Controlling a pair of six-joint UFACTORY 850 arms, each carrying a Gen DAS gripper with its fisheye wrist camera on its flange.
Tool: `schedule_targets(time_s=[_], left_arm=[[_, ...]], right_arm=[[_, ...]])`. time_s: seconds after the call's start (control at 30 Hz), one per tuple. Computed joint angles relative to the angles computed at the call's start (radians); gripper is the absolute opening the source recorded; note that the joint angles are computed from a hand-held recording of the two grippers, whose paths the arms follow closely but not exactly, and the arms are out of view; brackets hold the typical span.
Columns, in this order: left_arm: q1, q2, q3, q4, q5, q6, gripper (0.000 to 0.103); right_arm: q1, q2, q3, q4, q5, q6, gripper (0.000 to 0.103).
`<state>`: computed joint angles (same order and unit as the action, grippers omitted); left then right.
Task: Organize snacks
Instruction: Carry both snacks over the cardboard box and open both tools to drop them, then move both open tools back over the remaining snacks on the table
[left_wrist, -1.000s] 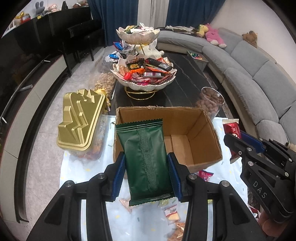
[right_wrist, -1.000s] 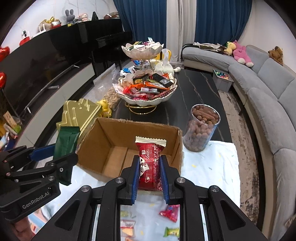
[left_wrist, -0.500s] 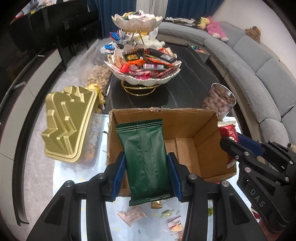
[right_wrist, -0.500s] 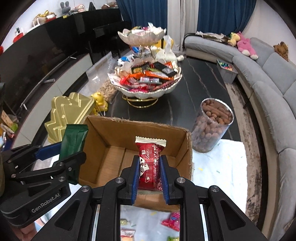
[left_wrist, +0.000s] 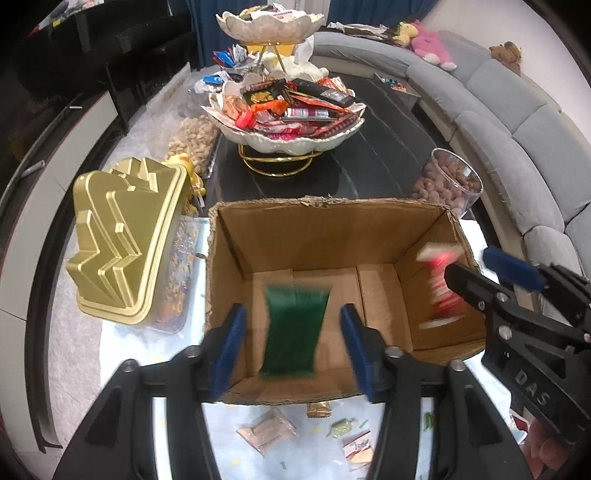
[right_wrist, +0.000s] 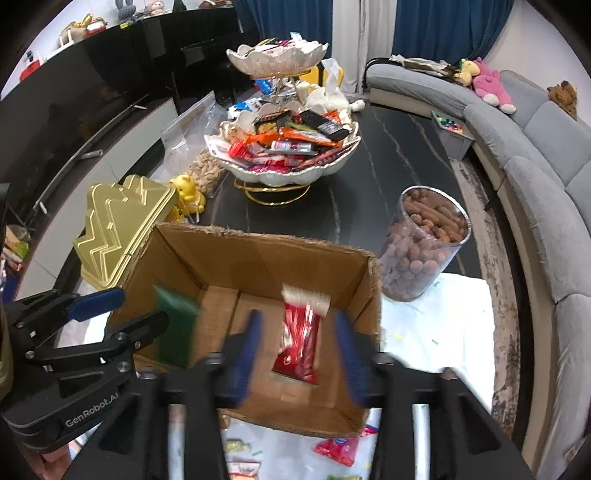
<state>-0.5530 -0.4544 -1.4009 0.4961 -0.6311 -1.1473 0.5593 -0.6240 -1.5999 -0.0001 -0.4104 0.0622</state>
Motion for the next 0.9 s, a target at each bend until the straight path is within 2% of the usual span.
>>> schedule_targets(time_s=[0.03, 0.13, 0.33, 0.9], left_arm=[[-0.002, 0.002, 0.0, 0.013, -0.005, -0.009, 0.065], [-0.007, 0.009, 0.0, 0.043, -0.024, -0.033, 0.069], [-0.027, 0.036, 0.009, 0.088, -0.051, -0.075, 0.078], [-0.116, 0.066, -0.006, 0.146, -0.13, -0.149, 0.081]], right_arm=[[0.001, 0.007, 0.007, -0.021, 0.011, 0.02, 0.055], [0.005, 0.02, 0.014, -0.087, 0.019, 0.08, 0.062], [-0.001, 0.067, 0.058, -0.103, 0.051, 0.104, 0.063], [-0.036, 0.195, 0.209, -0.114, 0.111, 0.099, 0.063]])
